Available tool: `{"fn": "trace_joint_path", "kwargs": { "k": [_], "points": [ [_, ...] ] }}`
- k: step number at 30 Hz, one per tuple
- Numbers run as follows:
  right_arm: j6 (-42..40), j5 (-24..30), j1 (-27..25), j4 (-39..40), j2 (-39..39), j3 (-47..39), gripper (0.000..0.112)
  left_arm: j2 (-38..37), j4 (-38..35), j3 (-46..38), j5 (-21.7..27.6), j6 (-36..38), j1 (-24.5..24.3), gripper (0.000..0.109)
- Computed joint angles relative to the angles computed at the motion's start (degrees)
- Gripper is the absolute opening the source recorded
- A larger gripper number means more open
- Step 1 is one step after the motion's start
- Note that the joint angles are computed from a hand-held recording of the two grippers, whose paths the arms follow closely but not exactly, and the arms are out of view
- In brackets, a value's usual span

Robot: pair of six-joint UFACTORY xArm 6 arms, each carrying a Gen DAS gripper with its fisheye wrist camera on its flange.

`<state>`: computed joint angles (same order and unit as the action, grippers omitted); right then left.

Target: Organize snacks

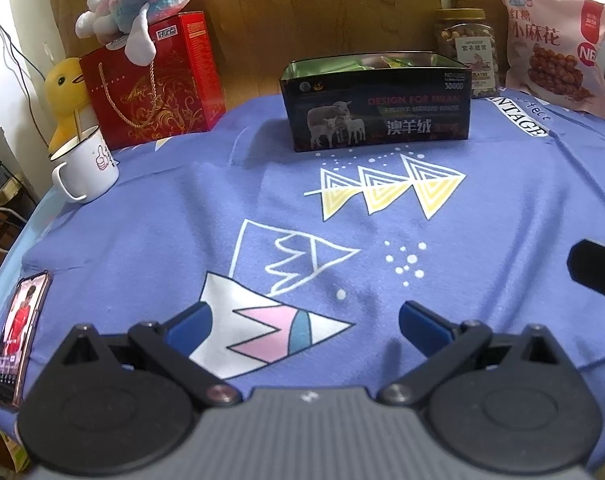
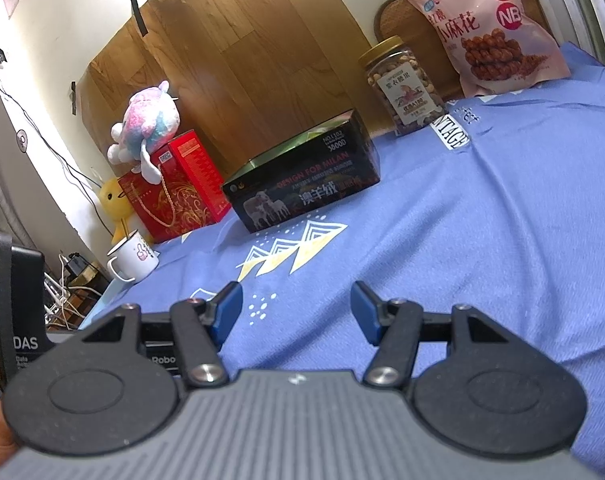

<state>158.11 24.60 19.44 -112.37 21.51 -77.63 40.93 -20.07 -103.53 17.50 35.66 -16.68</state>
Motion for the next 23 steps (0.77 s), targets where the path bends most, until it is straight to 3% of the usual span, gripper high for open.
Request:
{"fn": "trace_joint_path", "kwargs": {
  "k": [18,23],
  "points": [
    [-0.4,0.5,0.2,0.5,0.0,0.1,0.062,-0.1,-1.7,0.1,0.1,1.5,-0.1,0.103],
    [-0.9,0.7,0.3,0.9,0.1,0.0,0.062,-0.6,-5.7,1.0,-1.0,6.0,-0.3,0.103]
  ]
}}
